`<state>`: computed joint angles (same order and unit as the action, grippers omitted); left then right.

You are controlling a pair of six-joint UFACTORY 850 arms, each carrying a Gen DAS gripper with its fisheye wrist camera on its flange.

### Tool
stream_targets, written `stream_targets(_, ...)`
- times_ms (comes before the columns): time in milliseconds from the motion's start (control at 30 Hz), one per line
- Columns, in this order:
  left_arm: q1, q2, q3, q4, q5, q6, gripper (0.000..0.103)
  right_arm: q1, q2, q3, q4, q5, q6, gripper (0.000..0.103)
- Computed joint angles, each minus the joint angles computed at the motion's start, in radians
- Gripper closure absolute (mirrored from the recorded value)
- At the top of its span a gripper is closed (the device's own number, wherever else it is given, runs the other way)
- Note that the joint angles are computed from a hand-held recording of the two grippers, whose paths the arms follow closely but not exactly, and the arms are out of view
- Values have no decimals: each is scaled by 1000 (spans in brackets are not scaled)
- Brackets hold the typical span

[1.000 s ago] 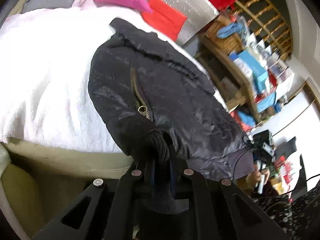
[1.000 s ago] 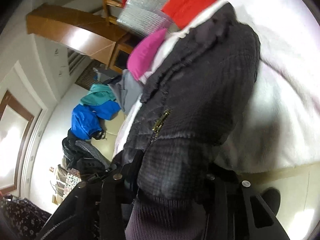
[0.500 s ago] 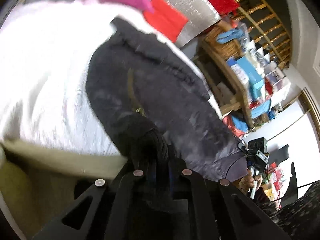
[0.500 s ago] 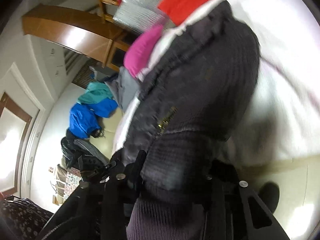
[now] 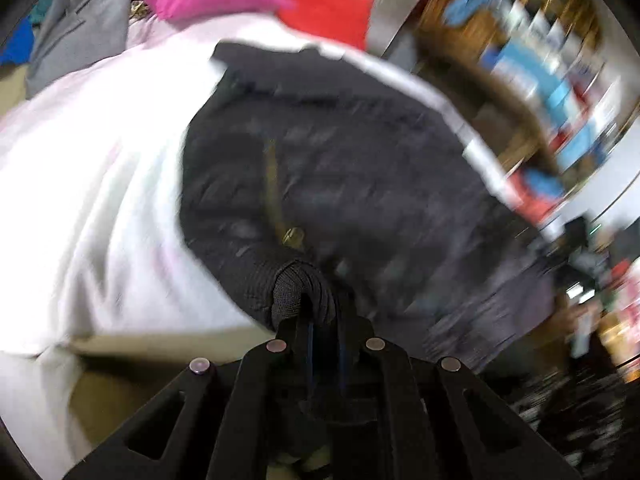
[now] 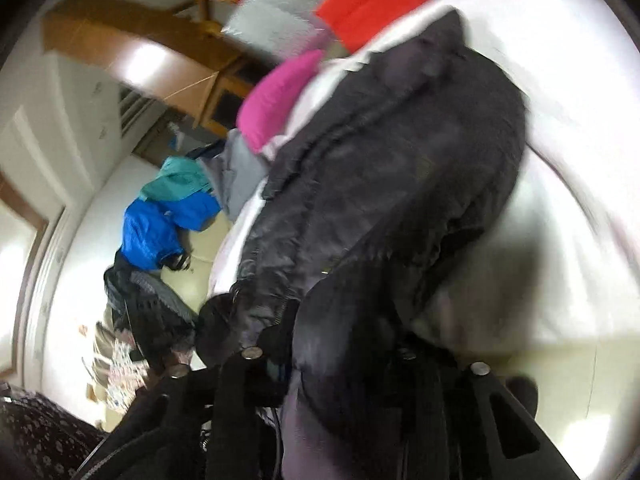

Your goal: Fold large clothes

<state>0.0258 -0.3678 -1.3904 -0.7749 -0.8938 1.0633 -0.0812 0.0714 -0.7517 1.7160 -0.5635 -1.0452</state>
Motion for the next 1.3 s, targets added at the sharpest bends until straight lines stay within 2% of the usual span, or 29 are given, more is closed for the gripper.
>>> stream_targets(67, -19, 36, 48, 57, 85, -9, 93, -4, 2, 9, -45, 11, 65, 42)
stream_targets(200, -41, 91, 112, 64, 195, 23, 91, -5, -9, 5, -110, 10, 122, 42)
stream_targets(267, -54, 99, 121, 82, 228, 17, 91, -3, -21, -3, -140, 7, 149, 36)
stream_targets(533, -73, 135, 154, 161, 306, -1, 90, -3, -25, 11, -90, -16, 101, 37)
stream_targets(667, -82, 136, 156, 187, 319, -23, 90, 2, 0, 14, -46, -30, 41, 39)
stream_targets(833, -86, 133, 152, 205, 319, -42, 89, -6, -43, 4, -104, -43, 165, 34)
stream_targets(1000, -90, 129, 144, 234, 313, -62, 89, 18, -40, 3, 5, -42, 25, 35)
stream_targets(1033, -91, 129, 143, 240, 312, -64, 89, 26, -30, -1, 15, -24, -2, 45)
stream_targets(1067, -91, 128, 141, 241, 311, -65, 89, 31, -23, -7, 21, -15, -23, 61)
stream_targets(1133, -92, 127, 139, 238, 309, -63, 89, 34, -11, -8, 59, -9, -67, 64)
stream_targets(1233, -88, 118, 129, 222, 292, -61, 89, 40, -29, -30, 10, -4, -41, 65)
stream_targets(1300, -81, 105, 114, 212, 266, -65, 89, 29, -64, -45, -60, -34, 81, 54)
